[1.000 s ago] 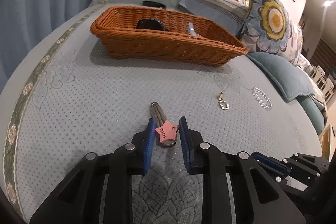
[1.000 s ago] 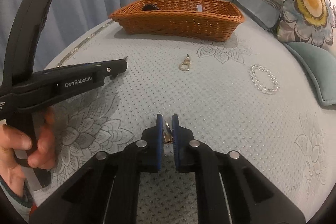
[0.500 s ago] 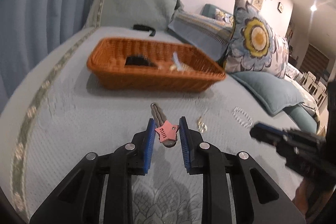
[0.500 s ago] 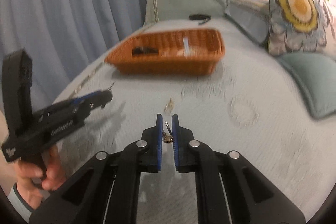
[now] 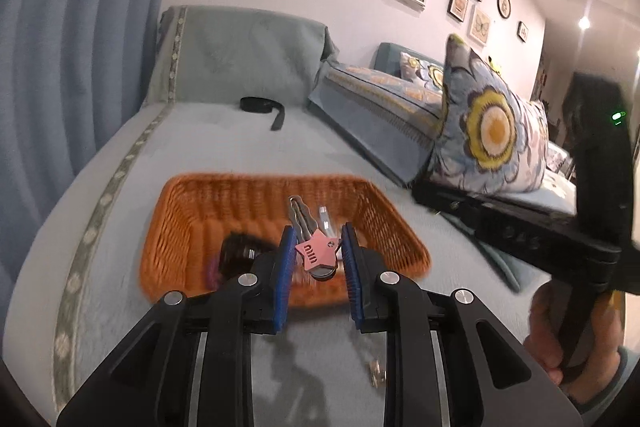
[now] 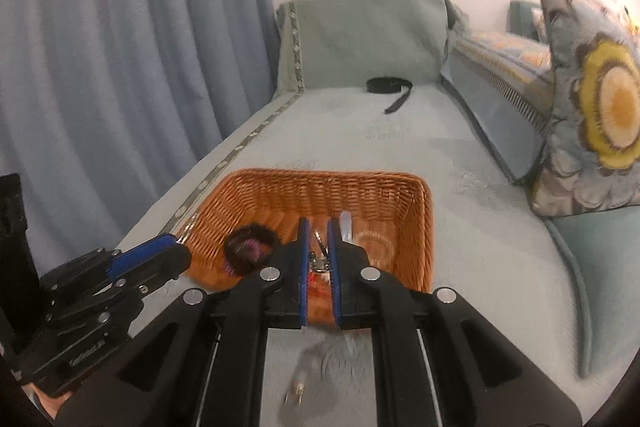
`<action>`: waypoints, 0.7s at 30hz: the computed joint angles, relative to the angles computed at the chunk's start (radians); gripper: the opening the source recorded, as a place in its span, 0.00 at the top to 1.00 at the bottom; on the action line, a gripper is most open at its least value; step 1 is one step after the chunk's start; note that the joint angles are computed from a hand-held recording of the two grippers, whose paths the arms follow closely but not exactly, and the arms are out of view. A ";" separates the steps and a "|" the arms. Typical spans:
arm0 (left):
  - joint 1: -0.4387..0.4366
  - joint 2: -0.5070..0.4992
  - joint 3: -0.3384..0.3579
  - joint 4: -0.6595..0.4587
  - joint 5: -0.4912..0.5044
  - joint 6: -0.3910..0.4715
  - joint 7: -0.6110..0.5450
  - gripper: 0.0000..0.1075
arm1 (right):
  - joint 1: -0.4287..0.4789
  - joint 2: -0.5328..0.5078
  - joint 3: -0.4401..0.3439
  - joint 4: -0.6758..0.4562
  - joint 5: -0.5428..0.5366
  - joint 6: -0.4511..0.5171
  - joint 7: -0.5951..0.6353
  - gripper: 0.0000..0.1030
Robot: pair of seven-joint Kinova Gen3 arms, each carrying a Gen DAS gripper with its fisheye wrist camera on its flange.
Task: Organize jewelry
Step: 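Carry the keychain into the basket with the left tool while the right tool carries the gold charm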
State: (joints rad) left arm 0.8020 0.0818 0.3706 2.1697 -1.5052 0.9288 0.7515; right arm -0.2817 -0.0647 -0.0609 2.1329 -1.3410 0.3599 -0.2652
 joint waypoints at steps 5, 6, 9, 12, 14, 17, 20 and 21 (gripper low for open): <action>-0.078 0.031 -0.050 -0.013 -0.074 -0.118 0.003 0.80 | 0.036 0.151 -0.024 -0.125 0.103 0.037 -0.131 0.93; -0.084 0.041 -0.054 -0.017 -0.082 -0.127 0.006 0.80 | 0.044 0.175 -0.033 -0.141 0.122 0.037 -0.152 0.93; -0.107 0.070 -0.070 -0.011 -0.133 -0.167 0.051 0.80 | 0.065 0.230 -0.065 -0.170 0.160 0.022 -0.182 0.93; -0.116 0.104 -0.075 -0.027 -0.128 -0.174 0.022 0.80 | 0.080 0.268 -0.096 -0.183 0.199 -0.001 -0.205 0.93; -0.107 0.128 -0.080 -0.042 -0.107 -0.165 -0.014 0.80 | 0.091 0.281 -0.118 -0.184 0.223 -0.014 -0.220 0.93; -0.110 0.131 -0.090 -0.031 -0.132 -0.190 0.020 0.80 | 0.129 0.291 -0.169 -0.170 0.208 -0.045 -0.200 0.93; -0.126 0.125 -0.097 -0.021 -0.146 -0.223 0.045 0.80 | 0.155 0.301 -0.199 -0.171 0.236 -0.042 -0.229 0.93; -0.133 0.122 -0.098 -0.017 -0.151 -0.235 0.054 0.79 | 0.160 0.305 -0.206 -0.175 0.252 -0.040 -0.244 0.93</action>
State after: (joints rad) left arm 0.6693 0.2033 0.2727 2.1524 -1.6558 0.6936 0.8055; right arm -0.1216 0.2400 -0.2669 1.9576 -1.0887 0.3195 -0.5097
